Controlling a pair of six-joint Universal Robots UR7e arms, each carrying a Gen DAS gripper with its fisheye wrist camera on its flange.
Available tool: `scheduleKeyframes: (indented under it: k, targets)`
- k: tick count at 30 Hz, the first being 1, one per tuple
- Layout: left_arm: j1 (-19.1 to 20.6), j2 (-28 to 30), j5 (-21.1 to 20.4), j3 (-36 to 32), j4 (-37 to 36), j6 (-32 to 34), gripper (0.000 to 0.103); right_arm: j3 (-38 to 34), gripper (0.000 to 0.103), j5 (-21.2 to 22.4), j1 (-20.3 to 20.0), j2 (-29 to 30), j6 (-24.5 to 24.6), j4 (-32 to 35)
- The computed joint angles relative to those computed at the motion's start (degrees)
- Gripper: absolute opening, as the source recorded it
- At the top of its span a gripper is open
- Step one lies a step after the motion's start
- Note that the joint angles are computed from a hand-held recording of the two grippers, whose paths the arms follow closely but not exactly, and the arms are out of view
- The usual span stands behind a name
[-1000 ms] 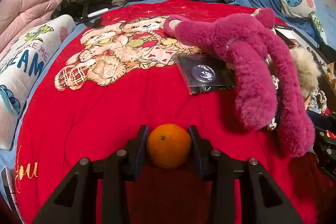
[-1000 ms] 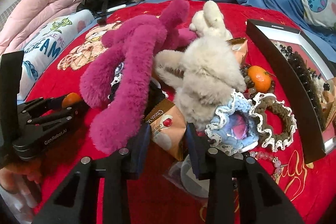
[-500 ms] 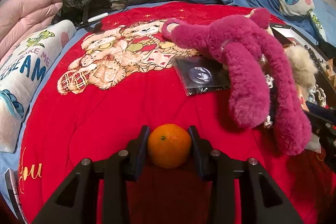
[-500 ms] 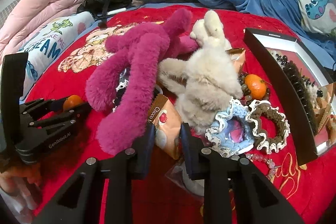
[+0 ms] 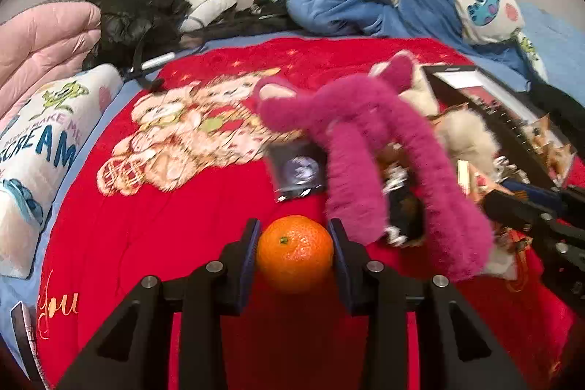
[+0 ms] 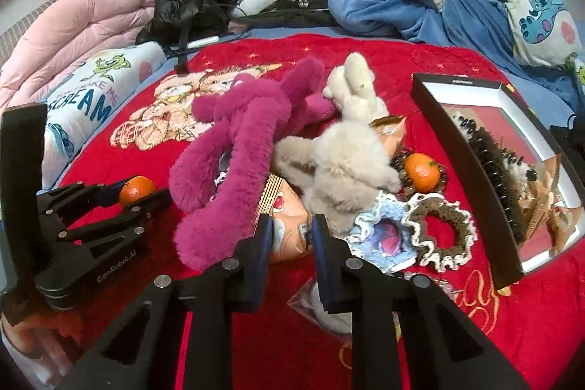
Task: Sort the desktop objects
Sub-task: 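Lift and carry tangerine and chocolate packet over the black box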
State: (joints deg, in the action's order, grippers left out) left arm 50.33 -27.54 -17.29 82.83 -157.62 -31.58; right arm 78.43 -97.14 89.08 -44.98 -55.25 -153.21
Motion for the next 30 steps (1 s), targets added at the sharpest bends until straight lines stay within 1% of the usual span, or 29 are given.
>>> scheduleKeyframes:
  k: [6,10,13,15,19,20,22,25,26,29,30]
  targets:
    - [-1.0,3.5,-1.3,-4.1,-6.1,6.3,0.038,-0.6,0.021,0.1,-0.7,-1.0,0.8,0.0]
    - [-1.5,6.2,-5.3,-7.9,-9.7,10.7,0.038,-0.8,0.021,0.0,-1.4,-2.2,0.4,-0.5]
    - [-2.3,9.7,-6.2,-12.9,-10.9,14.8,0.038,-1.2,0.021,-0.4,-2.3,-3.1,0.2,-1.3]
    - [-2.8,12.1,-8.1,-16.8,-10.0,16.3,0.038,-2.0,0.021,-1.1,-3.2,-3.6,0.8,-2.5]
    - [-3.9,17.8,-10.4,-25.4,-7.1,19.4,0.038,-3.9,0.021,-1.3,-5.2,-4.9,2.9,-2.5]
    - [-4.3,19.8,-11.0,-28.6,-6.2,20.3,0.038,-4.4,0.021,-1.3,-5.7,-5.2,3.4,-2.6]
    - [-4.7,22.6,-12.6,-33.1,-4.9,20.7,0.038,-5.1,0.021,-1.1,-6.7,-6.0,4.1,-2.6]
    - [-5.2,27.0,-15.9,-40.8,-1.8,19.2,0.038,-6.4,0.021,-0.8,-8.1,-6.7,6.1,-2.7]
    - [-5.5,29.1,-16.5,-44.4,0.2,19.2,0.038,-6.7,0.021,-0.6,-8.6,-7.0,6.8,-2.8]
    - [-6.4,34.0,-16.1,-53.2,4.4,21.1,0.038,-7.0,0.021,0.6,-9.9,-8.2,7.9,-4.0]
    - [-6.5,34.8,-16.9,-54.6,4.7,21.1,0.038,-6.9,0.021,1.0,-10.2,-8.6,7.8,-4.3]
